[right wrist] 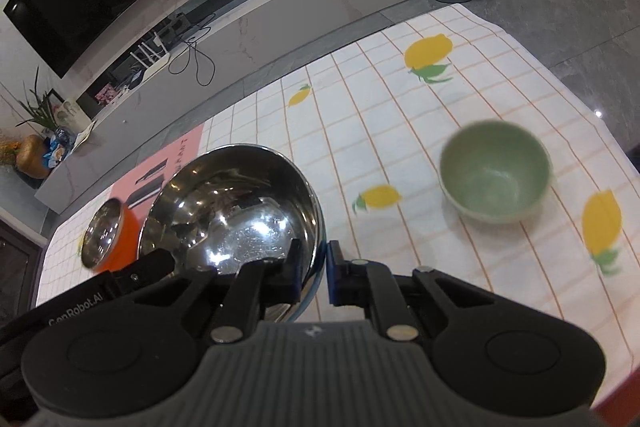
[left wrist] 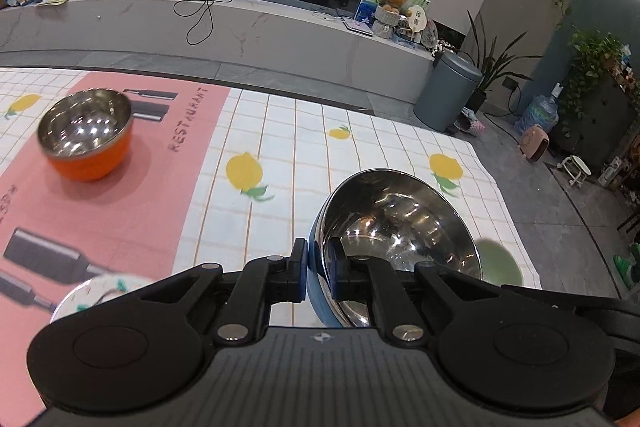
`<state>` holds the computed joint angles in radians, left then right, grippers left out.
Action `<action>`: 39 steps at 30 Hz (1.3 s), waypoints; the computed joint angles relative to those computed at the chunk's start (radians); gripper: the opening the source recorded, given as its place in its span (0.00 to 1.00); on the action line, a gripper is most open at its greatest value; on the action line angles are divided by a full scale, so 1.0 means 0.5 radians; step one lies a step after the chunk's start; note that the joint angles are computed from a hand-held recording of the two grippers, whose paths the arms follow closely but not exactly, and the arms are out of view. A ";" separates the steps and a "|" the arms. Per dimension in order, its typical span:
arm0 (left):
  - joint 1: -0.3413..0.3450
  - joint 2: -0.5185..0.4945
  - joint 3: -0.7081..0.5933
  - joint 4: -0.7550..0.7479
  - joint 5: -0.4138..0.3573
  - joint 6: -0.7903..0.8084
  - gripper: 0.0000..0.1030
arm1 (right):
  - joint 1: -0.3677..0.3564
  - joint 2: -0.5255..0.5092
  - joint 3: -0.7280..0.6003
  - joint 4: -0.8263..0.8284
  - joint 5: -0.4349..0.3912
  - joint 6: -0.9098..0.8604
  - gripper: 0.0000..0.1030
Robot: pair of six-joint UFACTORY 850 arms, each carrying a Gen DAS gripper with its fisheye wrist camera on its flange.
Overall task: Organize plates and bowls
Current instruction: 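Lift the blue bowl with both grippers and carry it across the cloth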
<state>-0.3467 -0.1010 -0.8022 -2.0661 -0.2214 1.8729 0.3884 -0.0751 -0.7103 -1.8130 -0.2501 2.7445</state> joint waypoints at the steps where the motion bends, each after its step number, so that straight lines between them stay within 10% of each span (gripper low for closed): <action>1: 0.007 0.029 0.033 0.028 -0.010 -0.027 0.11 | 0.023 0.030 0.031 0.009 -0.007 0.007 0.09; 20: 0.078 0.227 0.427 0.233 -0.212 -0.194 0.11 | 0.382 0.281 0.371 0.482 -0.218 -0.136 0.09; 39: 0.092 0.102 0.427 0.119 -0.211 -0.170 0.11 | 0.347 0.124 0.358 0.159 -0.179 0.247 0.09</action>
